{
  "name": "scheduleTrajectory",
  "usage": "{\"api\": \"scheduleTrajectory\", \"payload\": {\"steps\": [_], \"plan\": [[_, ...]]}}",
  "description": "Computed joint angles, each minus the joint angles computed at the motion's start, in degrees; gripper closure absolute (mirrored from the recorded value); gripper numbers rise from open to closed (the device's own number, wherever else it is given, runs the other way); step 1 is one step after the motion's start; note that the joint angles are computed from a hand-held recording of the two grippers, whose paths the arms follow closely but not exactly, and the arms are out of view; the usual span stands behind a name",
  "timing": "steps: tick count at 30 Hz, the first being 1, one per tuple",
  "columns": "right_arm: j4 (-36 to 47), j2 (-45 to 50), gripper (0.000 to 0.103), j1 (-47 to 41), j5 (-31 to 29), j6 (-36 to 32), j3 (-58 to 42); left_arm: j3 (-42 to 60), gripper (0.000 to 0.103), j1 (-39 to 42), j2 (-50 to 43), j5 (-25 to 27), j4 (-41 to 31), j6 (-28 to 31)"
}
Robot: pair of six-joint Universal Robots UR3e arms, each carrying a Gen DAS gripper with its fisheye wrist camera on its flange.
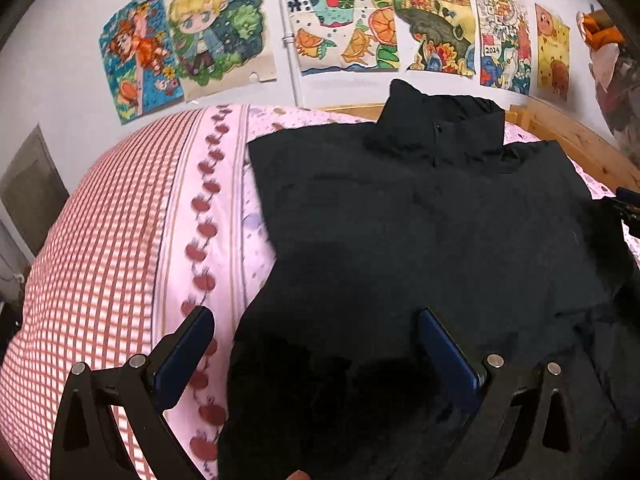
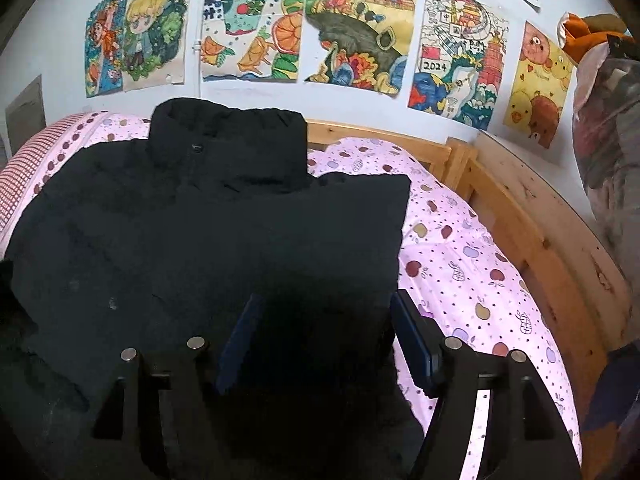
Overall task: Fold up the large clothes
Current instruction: 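Grasp the jacket hem with both grippers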
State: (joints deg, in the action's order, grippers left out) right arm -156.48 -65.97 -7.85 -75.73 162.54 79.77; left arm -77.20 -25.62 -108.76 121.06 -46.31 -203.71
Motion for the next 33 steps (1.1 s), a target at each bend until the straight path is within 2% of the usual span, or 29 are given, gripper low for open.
{"api": "scheduleTrajectory", "payload": {"steps": [3,8,10,12,18,21,25,29,33], "plan": [[-1.25,-0.07,0.035,0.47,0.66,-1.81,0.97,-4.82,0.0,2.33,3.42,-2.64,1.09,-1.49],[0.61,2.88,0.032,4.01,-5.74,-4.62,-1.17,-12.57,0.0,8.68,8.47,-11.44,2.82,-5.7],[3.66,4.64,0.032,4.41,-5.47,-5.17,-2.24,-14.46,0.0,10.32,9.14,-13.65,2.4,-7.1],[2.18,5.87,0.032,5.26,-6.72,-5.75,-1.63,-15.83,0.0,11.36,9.34,-15.7,2.75,-7.68],[-1.89,8.84,0.024,7.54,-10.71,-7.98,-1.83,-15.68,0.0,10.97,7.54,-14.79,2.3,-8.53],[-2.73,9.74,0.02,7.96,-12.08,-7.31,-1.61,-10.67,0.0,9.84,3.33,-12.25,-2.74,-8.92],[-3.38,9.08,0.016,7.85,-12.23,-6.7,-0.43,-11.14,0.0,9.17,3.06,-11.56,-1.49,-9.28],[0.0,7.77,0.012,6.51,-10.35,-5.66,-0.53,-16.98,0.0,9.92,7.8,-13.43,3.01,-10.06],[6.53,4.15,0.012,3.52,-5.3,-4.41,0.1,-23.2,0.0,11.07,14.26,-15.4,7.14,-11.68]]}}
